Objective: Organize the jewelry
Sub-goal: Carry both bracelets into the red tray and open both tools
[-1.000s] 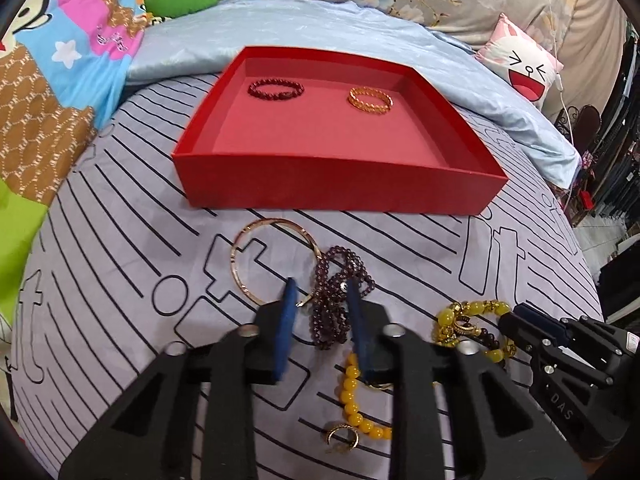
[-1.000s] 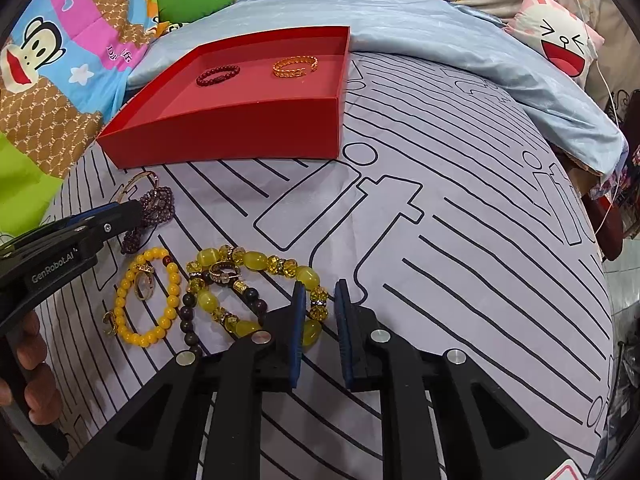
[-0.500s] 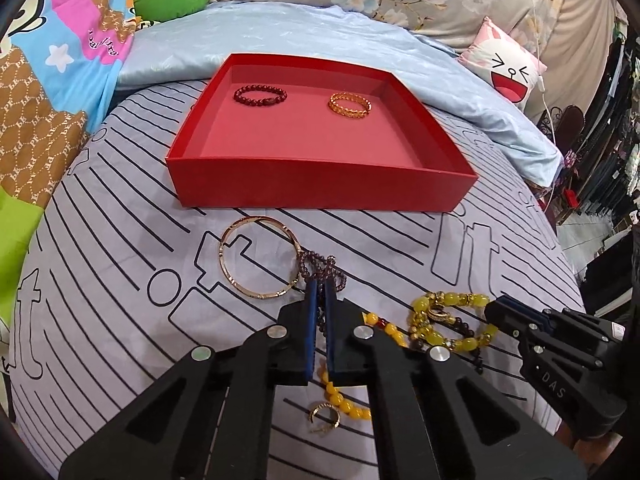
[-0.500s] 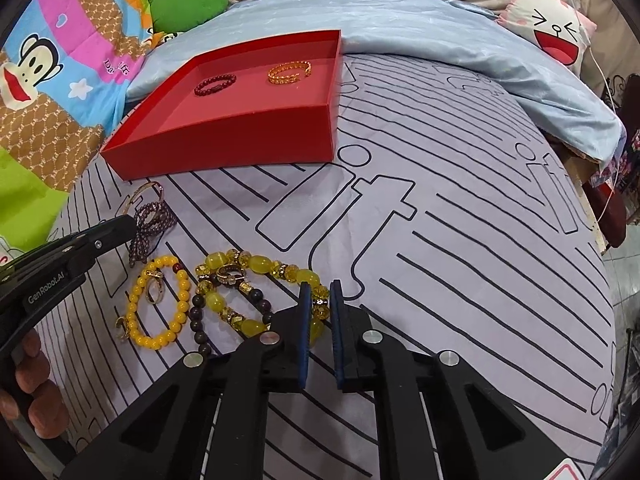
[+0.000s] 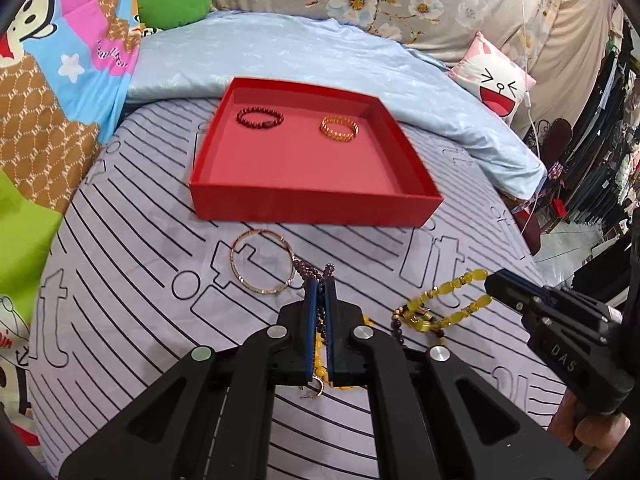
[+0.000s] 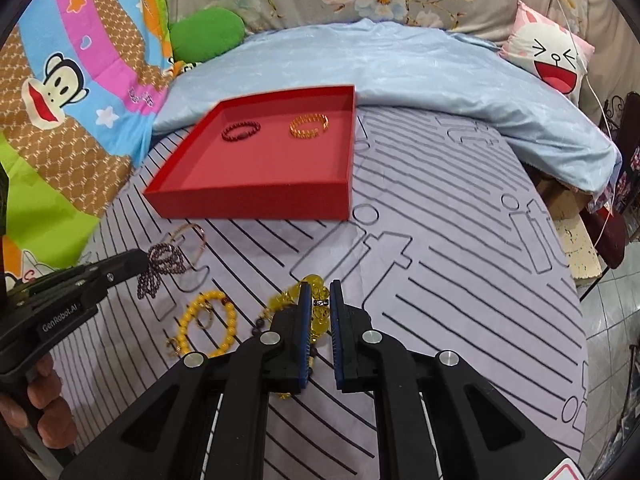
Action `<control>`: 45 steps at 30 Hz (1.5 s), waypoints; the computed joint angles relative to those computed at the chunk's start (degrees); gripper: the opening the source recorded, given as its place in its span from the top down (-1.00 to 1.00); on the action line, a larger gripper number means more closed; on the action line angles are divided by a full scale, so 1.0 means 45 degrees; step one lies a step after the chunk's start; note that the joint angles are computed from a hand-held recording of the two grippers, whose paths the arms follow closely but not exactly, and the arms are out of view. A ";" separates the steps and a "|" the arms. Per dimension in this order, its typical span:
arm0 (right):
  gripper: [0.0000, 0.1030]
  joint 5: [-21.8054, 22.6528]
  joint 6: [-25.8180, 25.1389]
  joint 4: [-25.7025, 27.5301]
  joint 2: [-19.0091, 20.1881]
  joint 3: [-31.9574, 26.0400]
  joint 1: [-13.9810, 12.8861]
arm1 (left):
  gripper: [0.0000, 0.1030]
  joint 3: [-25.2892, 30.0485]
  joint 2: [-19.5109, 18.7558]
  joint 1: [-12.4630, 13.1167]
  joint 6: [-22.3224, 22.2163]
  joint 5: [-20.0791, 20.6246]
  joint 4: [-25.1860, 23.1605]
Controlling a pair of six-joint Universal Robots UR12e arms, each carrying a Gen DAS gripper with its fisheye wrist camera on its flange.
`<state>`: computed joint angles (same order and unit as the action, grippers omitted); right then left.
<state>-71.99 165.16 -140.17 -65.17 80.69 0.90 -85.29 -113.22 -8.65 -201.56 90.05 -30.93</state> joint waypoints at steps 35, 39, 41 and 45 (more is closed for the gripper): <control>0.83 0.1564 0.0908 0.3791 0.5049 -0.8428 0.0919 | 0.94 0.5224 -0.3382 0.1425 0.0390 -0.2621 -0.1395; 0.83 0.0822 0.0804 0.4408 0.5505 -0.8875 0.0955 | 0.94 0.5581 -0.3745 0.1416 0.0717 -0.2020 -0.2366; 0.83 0.0461 0.0744 0.4423 0.5602 -0.8951 0.0972 | 0.93 0.5633 -0.3823 0.1399 0.0834 -0.1641 -0.2648; 0.83 0.0034 0.0554 0.4454 0.5745 -0.9079 0.1020 | 0.93 0.5521 -0.3857 0.1480 0.0566 -0.1608 -0.2752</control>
